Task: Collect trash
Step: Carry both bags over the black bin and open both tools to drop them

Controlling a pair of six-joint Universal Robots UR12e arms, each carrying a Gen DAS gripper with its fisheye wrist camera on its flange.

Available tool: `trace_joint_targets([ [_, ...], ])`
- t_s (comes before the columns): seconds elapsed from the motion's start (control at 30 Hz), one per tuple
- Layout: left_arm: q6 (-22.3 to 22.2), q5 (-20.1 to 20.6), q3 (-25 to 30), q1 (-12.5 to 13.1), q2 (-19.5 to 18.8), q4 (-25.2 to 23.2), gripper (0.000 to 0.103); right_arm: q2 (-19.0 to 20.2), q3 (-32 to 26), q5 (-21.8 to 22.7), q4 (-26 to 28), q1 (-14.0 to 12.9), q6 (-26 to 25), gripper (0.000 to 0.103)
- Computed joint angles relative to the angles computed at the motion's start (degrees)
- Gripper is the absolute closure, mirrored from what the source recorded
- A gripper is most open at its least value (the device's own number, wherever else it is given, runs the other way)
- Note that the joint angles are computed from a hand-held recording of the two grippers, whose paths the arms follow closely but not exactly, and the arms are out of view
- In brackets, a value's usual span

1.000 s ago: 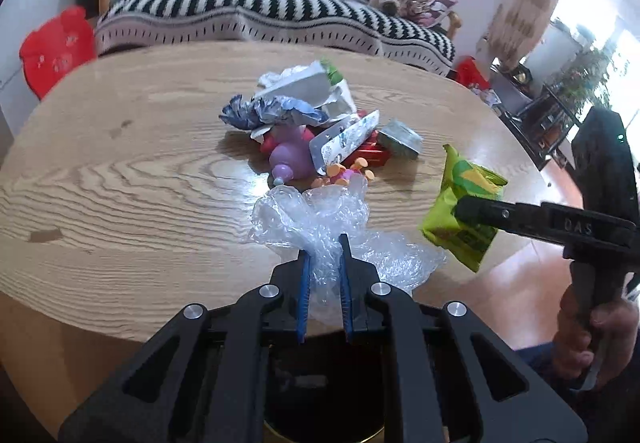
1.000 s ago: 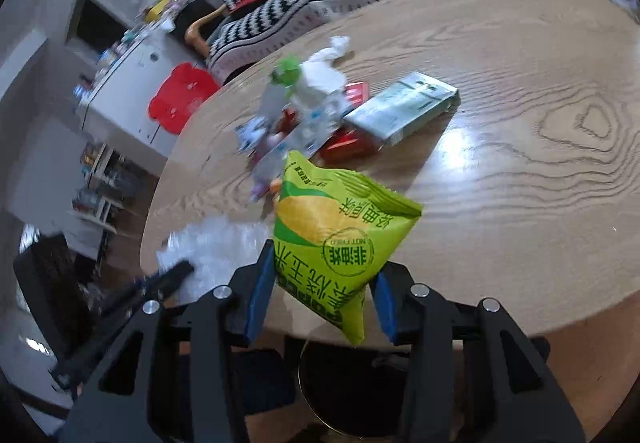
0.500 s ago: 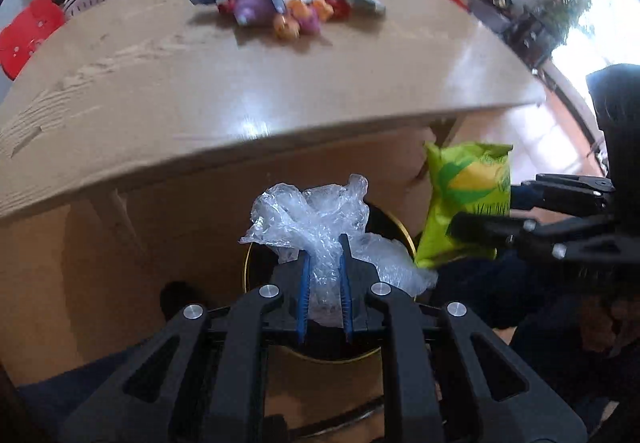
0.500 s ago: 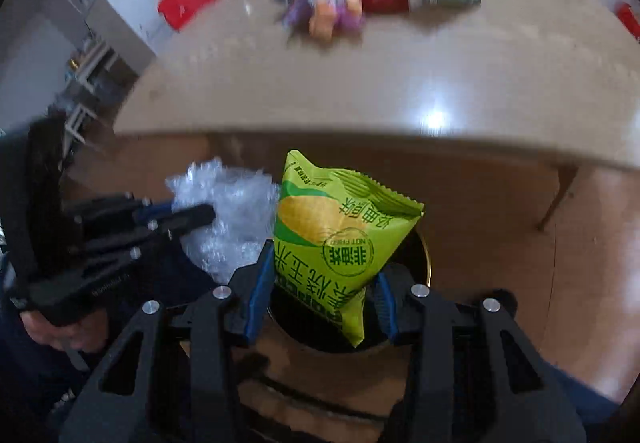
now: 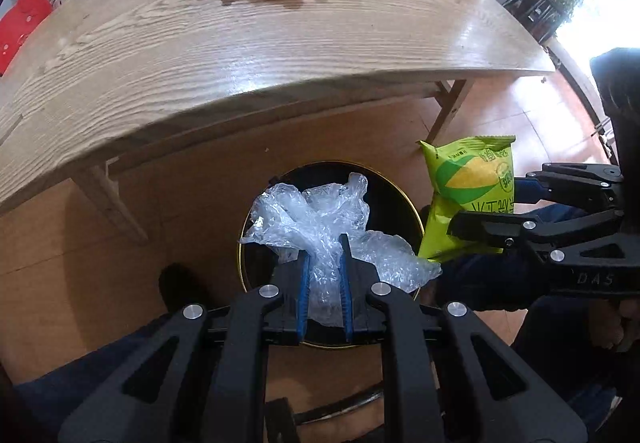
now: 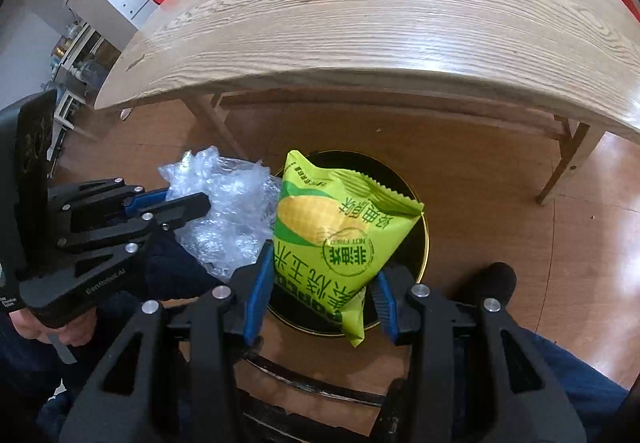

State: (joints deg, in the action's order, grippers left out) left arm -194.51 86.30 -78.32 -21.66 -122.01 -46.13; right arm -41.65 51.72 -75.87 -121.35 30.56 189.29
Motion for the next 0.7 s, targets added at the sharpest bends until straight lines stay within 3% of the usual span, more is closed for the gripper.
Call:
trace_joint_targets([
  [0.3, 0.2, 0.0, 0.2, -0.1, -0.1, 0.2, 0.091, 0.2, -0.4, -0.1, 0.0, 0.0, 0.7, 0.056],
  [0.4, 0.0, 0.0, 0.3, -0.1, -0.2, 0.1, 0.088, 0.0, 0.0, 0.2, -0.7, -0.2, 1.6, 0.051],
  [0.47, -0.7, 0.4, 0.3, -0.1, -0.2, 0.3, 0.067, -0.3, 0.5, -0.1, -1.8, -0.2, 2.2, 0.037],
  [0.53, -1.3, 1.1, 0.1, -0.1, 0.0, 1.1, 0.053, -0.5, 0.9, -0.3, -2.6, -0.3, 2.8, 0.035],
  [0.63, -1.4, 1.8, 0.0, -0.2, 0.0, 1.6, 0.038, -0.6, 1.1, -0.1, -3.2, -0.4, 3.8, 0.033],
  [0.7, -1.1, 2.2, 0.2, -0.4, -0.1, 1.4, 0.033, -0.7, 1.4, 0.0, -3.7, -0.6, 4.5, 0.029],
])
